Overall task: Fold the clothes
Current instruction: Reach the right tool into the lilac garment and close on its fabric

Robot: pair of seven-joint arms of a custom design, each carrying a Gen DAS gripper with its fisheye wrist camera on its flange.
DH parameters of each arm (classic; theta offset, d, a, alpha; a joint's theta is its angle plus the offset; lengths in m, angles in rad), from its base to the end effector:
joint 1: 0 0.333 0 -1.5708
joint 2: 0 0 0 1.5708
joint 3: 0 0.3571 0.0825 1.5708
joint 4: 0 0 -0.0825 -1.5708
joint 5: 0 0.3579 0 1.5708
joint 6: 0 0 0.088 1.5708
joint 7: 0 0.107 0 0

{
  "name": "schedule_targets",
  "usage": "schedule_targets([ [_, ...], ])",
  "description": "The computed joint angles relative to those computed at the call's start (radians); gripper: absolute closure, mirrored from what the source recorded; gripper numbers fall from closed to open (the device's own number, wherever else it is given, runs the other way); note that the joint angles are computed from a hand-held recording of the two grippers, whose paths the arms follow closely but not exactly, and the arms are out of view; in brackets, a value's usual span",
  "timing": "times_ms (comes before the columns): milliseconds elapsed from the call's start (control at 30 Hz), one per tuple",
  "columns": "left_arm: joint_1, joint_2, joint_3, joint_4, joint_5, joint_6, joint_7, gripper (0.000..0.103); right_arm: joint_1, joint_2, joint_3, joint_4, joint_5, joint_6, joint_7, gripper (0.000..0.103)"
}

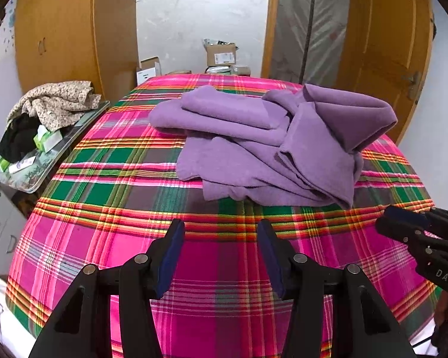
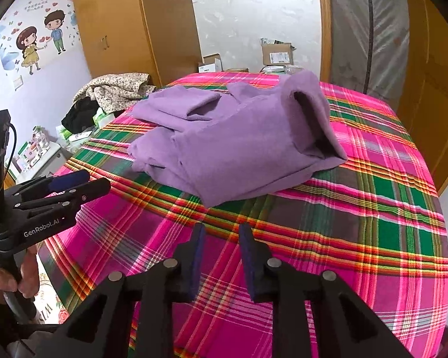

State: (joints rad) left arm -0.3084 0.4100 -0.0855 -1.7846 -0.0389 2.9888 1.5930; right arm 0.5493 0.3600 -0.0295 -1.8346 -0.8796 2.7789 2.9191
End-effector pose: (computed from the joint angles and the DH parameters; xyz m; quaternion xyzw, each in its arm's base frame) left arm 0.6460 -0.2550 0.4740 -0.5250 0.7576 -0.3334 0.1982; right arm 0.5587 0.3618 0.4420 -0.6303 0.6827 -0.2223 0.2953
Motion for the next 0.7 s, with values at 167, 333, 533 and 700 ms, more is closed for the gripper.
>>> schedule_targets([
  [167,-0.016,0.004,0.025,0.005,0.018,-0.001,-0.028,0.05,-0.012,0.011,0.011,0.005,0.032,0.029,-0.039,0.079],
  [333,0.013,0.016,-0.008,0.023,0.002,-0.014,-0.009,0.05,-0.019,0.027,0.017,0.023,0.084,0.041,-0.111,0.079],
  [533,0.004,0.035,0.01,0.051,0.007,-0.035,-0.02,0.05,-0.028,0.065,0.027,0.076,0.159,0.023,-0.226,0.079],
  [700,-0.005,0.049,0.03,0.074,0.028,-0.049,-0.045,0.05,-0.038,0.12,0.04,0.154,0.236,-0.002,-0.364,0.076],
])
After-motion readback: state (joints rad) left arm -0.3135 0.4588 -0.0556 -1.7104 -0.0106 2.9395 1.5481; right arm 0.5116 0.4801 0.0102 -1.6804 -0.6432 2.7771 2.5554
